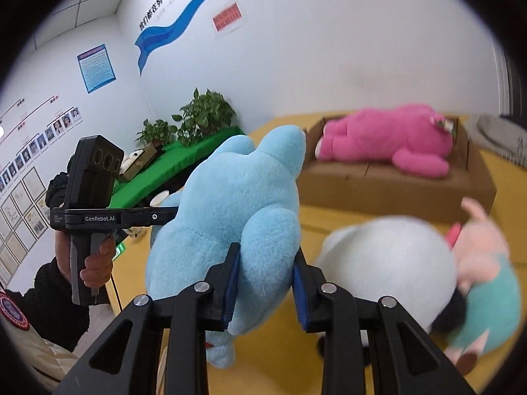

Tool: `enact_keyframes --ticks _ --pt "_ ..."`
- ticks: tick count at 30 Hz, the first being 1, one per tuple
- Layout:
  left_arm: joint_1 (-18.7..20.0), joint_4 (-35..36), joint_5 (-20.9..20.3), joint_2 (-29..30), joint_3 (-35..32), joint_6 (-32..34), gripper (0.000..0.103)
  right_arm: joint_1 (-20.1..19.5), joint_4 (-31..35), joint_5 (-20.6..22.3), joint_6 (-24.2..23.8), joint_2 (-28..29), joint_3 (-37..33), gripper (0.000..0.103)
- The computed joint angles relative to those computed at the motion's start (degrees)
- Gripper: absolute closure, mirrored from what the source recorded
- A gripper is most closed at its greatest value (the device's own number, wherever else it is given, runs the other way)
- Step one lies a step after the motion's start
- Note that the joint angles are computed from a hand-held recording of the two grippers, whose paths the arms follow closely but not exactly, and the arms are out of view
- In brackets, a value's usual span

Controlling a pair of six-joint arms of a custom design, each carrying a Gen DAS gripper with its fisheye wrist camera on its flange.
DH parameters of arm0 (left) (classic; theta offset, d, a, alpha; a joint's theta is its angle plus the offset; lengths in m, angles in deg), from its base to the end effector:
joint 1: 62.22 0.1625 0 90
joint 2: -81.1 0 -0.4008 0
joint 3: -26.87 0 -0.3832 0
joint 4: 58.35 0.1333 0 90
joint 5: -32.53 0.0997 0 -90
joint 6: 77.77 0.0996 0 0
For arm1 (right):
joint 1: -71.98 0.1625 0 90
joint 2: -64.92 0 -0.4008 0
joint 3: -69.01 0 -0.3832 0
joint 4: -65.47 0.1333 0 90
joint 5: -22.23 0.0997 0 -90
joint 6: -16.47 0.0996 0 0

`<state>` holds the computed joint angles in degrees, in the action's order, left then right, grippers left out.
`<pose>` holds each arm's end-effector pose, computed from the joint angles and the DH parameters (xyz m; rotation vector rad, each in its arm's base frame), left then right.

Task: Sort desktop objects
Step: 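Grasp the light-blue bear with both grippers and lift it toward the box, then lower the light-blue bear into the box beside the pink bear with both grippers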

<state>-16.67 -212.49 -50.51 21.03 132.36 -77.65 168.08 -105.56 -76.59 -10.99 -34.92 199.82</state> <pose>-0.3130 -0.5266 0.1753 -1.1404 -2.8642 0.5413 0.1598 -0.3847 0.3735 0.6611 -2.5166 1.1560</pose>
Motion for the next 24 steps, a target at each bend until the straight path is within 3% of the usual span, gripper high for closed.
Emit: enact_keyframes --ticks 8,15,18,24 --pt "-1.43 0.87 0.84 9.33 -18.57 5.63 0.076 4.21 2.4 -1.16 -7.12 9.05 -18.32 0.075" --pt "-2.26 7.36 3.38 19.09 -40.49 10.96 0.076 5.92 5.76 -0.43 -11.56 18.44 -35.44 0.075" --pt "-1.49 11.33 4.19 24.34 -49.9 12.17 0.076 5.5 6.97 0.27 -12.13 21.84 -41.05 0.075" --pt "2.9 22.4 6.47 35.92 -66.86 10.3 0.076 1.08 12.46 2.15 -8.52 29.76 -49.97 0.075"
